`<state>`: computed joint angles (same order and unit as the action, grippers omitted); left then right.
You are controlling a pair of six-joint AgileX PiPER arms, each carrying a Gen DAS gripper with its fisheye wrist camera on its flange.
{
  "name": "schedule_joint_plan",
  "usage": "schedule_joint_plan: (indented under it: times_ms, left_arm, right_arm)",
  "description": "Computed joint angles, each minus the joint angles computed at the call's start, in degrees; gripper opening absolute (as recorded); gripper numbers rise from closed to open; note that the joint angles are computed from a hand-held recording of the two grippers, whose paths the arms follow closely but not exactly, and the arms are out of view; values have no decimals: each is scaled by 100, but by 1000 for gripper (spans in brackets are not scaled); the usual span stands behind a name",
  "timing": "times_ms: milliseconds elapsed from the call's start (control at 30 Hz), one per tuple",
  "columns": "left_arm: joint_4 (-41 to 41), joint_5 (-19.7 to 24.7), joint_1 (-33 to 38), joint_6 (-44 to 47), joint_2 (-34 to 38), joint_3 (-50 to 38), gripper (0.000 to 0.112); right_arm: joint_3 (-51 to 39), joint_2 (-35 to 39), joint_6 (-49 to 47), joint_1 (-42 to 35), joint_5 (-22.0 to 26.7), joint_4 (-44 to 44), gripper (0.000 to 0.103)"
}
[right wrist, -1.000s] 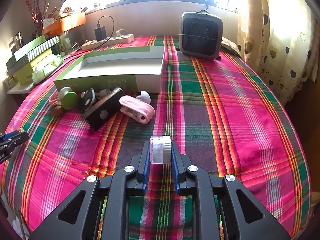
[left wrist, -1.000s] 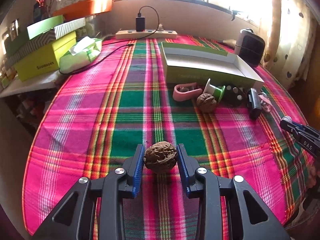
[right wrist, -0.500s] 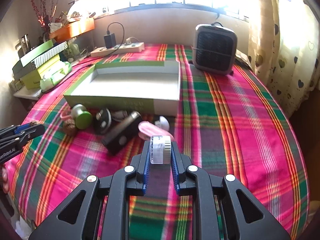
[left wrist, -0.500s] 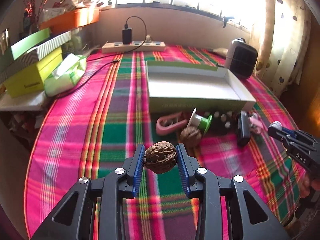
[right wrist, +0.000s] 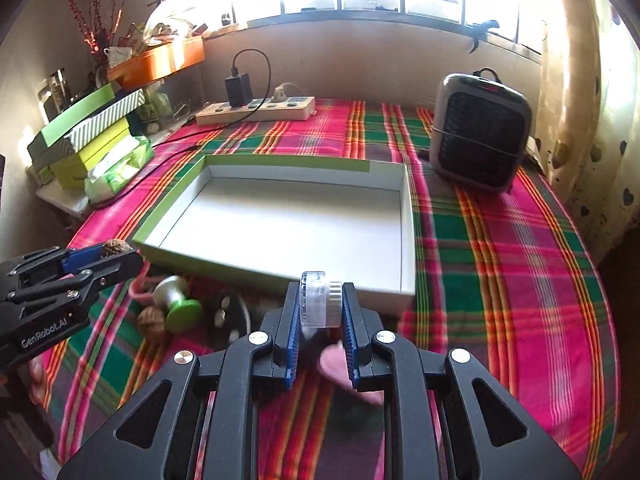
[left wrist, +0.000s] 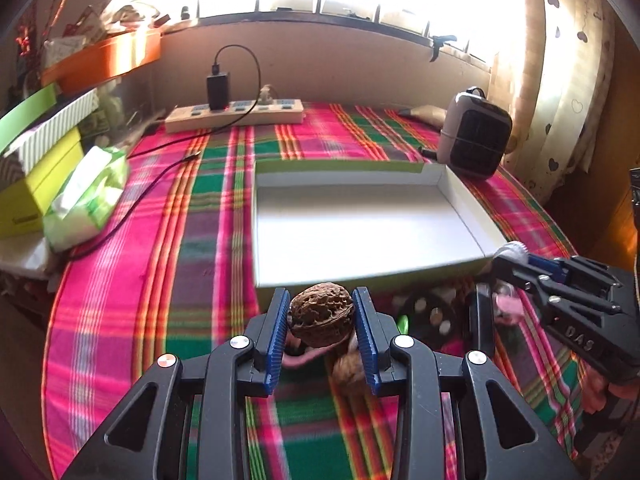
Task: Organize objects
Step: 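Carry both held objects over the white tray and open both tools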
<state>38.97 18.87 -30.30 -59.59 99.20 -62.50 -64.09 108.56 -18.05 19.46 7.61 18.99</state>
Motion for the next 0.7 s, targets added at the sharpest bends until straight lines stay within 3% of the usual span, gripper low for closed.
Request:
schedule_joint_plan:
  times_ms: [100, 700]
  left_arm:
    - [-681, 23, 163, 724, 263, -382, 30]
    - [-2166, 761, 533, 2711, 1594, -2219, 30]
  right_arm:
    - [-400, 247, 178, 6, 230, -208, 20]
    - [-2857, 1824, 1259, 54, 1702, -1377, 20]
